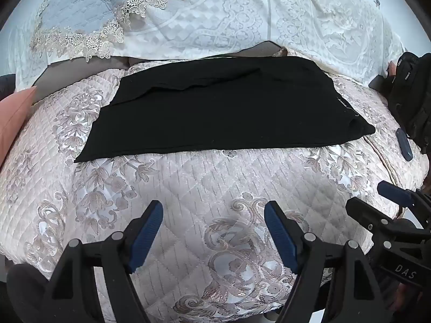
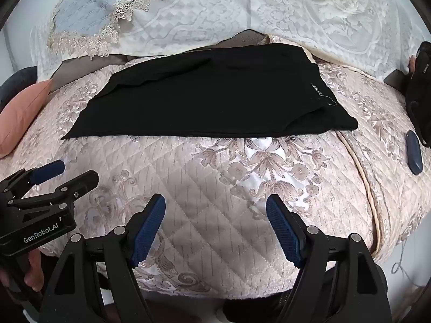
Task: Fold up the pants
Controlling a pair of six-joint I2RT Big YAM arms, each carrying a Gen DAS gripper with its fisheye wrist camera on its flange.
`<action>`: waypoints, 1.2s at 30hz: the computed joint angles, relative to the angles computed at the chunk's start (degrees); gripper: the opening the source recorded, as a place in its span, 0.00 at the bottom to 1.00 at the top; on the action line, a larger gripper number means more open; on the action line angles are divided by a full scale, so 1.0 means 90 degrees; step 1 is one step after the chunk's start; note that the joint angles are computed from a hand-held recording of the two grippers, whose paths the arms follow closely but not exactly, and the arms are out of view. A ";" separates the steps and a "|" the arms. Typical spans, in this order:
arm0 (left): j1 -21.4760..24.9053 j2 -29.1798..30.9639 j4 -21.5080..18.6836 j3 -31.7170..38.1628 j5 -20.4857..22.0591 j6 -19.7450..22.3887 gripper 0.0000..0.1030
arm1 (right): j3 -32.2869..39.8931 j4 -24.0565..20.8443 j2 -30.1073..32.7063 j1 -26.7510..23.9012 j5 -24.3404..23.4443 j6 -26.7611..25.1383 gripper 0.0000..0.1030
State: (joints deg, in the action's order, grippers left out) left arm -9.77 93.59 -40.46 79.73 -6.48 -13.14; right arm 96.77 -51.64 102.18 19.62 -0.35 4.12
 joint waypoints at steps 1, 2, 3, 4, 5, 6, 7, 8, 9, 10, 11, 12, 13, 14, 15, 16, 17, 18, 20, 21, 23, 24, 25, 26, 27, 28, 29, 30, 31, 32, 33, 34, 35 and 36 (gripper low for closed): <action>0.0001 0.0002 -0.0010 0.0009 0.0011 0.0007 0.77 | 0.0001 -0.0006 -0.0002 0.0002 -0.0003 -0.0002 0.75; 0.0000 0.0000 -0.0011 0.0009 0.0013 0.0022 0.77 | -0.0001 -0.0010 -0.0007 0.0004 -0.0005 -0.0002 0.75; -0.0004 -0.0006 -0.0008 0.0004 0.0004 0.0031 0.77 | -0.0010 0.0007 -0.0010 0.0017 0.0013 0.0037 0.75; -0.0005 -0.0008 -0.0007 0.0001 0.0003 0.0036 0.77 | -0.0004 0.0007 -0.0006 0.0007 -0.0012 0.0028 0.75; -0.0005 -0.0007 -0.0010 0.0003 0.0011 0.0024 0.77 | 0.0003 -0.0001 -0.0003 -0.0002 -0.0025 0.0014 0.75; -0.0005 -0.0007 -0.0014 0.0003 0.0010 0.0017 0.77 | 0.0005 -0.0002 -0.0002 0.0000 -0.0024 0.0015 0.75; -0.0012 -0.0009 -0.0018 0.0004 -0.0006 0.0007 0.77 | 0.0007 -0.0008 -0.0004 0.0002 -0.0019 0.0019 0.75; -0.0012 -0.0010 -0.0021 0.0004 -0.0006 -0.0012 0.77 | 0.0007 -0.0008 -0.0004 0.0002 -0.0019 0.0019 0.75; -0.0020 -0.0018 -0.0026 -0.0006 -0.0011 -0.0041 0.77 | 0.0003 -0.0004 -0.0006 0.0003 -0.0020 0.0011 0.75; -0.0019 -0.0011 -0.0047 0.0003 -0.0014 -0.0061 0.77 | 0.0101 -0.0056 0.0042 0.0002 -0.0017 0.0003 0.75; -0.0019 -0.0001 -0.0058 0.0009 -0.0016 -0.0058 0.77 | 0.0072 -0.0045 0.0029 -0.0009 -0.0020 -0.0009 0.75; -0.0023 -0.0004 -0.0052 0.0000 -0.0026 -0.0053 0.77 | 0.0084 -0.0060 0.0035 -0.0011 -0.0022 -0.0014 0.75; -0.0027 -0.0004 -0.0051 -0.0003 -0.0030 -0.0056 0.77 | 0.0074 -0.0057 0.0038 -0.0006 -0.0022 -0.0012 0.75; -0.0026 -0.0001 -0.0058 -0.0001 -0.0015 -0.0059 0.77 | 0.0073 -0.0062 0.0039 -0.0005 -0.0023 -0.0018 0.75; -0.0027 0.0004 -0.0066 0.0005 -0.0015 -0.0060 0.77 | 0.0085 -0.0069 0.0050 -0.0006 -0.0023 -0.0021 0.75; -0.0031 0.0004 -0.0061 0.0003 -0.0028 -0.0058 0.77 | 0.0067 -0.0072 0.0028 0.0007 -0.0010 -0.0009 0.75; -0.0033 0.0003 -0.0056 0.0002 -0.0040 -0.0053 0.77 | 0.0034 -0.0022 0.0014 0.0012 -0.0019 0.0003 0.75; -0.0031 0.0006 -0.0060 0.0008 -0.0040 -0.0049 0.77 | 0.0041 -0.0023 0.0020 0.0012 -0.0018 0.0005 0.75; -0.0031 0.0005 -0.0058 0.0004 -0.0037 -0.0056 0.77 | -0.0038 0.0038 -0.0017 0.0023 -0.0010 0.0010 0.75; -0.0032 0.0006 -0.0063 0.0004 -0.0042 -0.0059 0.77 | -0.0040 0.0041 -0.0019 0.0018 -0.0020 0.0004 0.75; -0.0031 0.0016 -0.0076 0.0012 -0.0040 -0.0052 0.77 | -0.0037 0.0031 -0.0017 0.0023 0.0003 -0.0006 0.75; -0.0031 0.0016 -0.0079 0.0009 -0.0034 -0.0050 0.77 | -0.0029 0.0020 -0.0014 0.0019 -0.0001 -0.0011 0.75; -0.0023 0.0014 -0.0080 0.0007 -0.0020 -0.0047 0.77 | -0.0036 0.0028 -0.0016 0.0016 -0.0011 -0.0011 0.75; -0.0018 0.0017 -0.0087 0.0010 -0.0013 -0.0048 0.77 | -0.0035 0.0027 -0.0015 0.0019 -0.0003 -0.0005 0.75; -0.0018 0.0015 -0.0087 0.0008 -0.0006 -0.0050 0.77 | -0.0038 0.0031 -0.0013 0.0022 0.0001 -0.0005 0.75; -0.0019 0.0012 -0.0084 0.0005 -0.0005 -0.0049 0.77 | -0.0038 0.0030 -0.0016 0.0021 0.0002 -0.0009 0.75; -0.0022 0.0007 -0.0080 -0.0001 -0.0011 -0.0046 0.77 | -0.0038 0.0030 -0.0016 0.0021 0.0002 -0.0009 0.75; -0.0021 0.0006 -0.0083 0.0000 -0.0007 -0.0043 0.77 | -0.0041 0.0035 -0.0018 0.0023 0.0008 0.0002 0.75; -0.0022 0.0003 -0.0079 -0.0003 -0.0006 -0.0044 0.77 | -0.0041 0.0035 -0.0018 0.0023 0.0008 0.0002 0.75; -0.0022 0.0000 -0.0076 -0.0002 -0.0009 -0.0043 0.77 | -0.0036 0.0031 -0.0017 0.0019 -0.0005 -0.0009 0.75; -0.0024 -0.0011 -0.0071 -0.0014 -0.0013 -0.0043 0.77 | -0.0031 0.0023 -0.0016 0.0020 -0.0003 -0.0006 0.75; -0.0022 -0.0014 -0.0068 -0.0015 -0.0009 -0.0040 0.77 | -0.0031 0.0027 -0.0017 0.0020 -0.0004 -0.0002 0.75; -0.0020 -0.0016 -0.0064 -0.0014 -0.0010 -0.0033 0.77 | -0.0041 0.0043 -0.0020 0.0020 -0.0005 0.0000 0.75; -0.0030 -0.0012 -0.0066 -0.0008 -0.0024 -0.0034 0.77 | -0.0062 0.0067 -0.0027 0.0019 -0.0005 -0.0002 0.75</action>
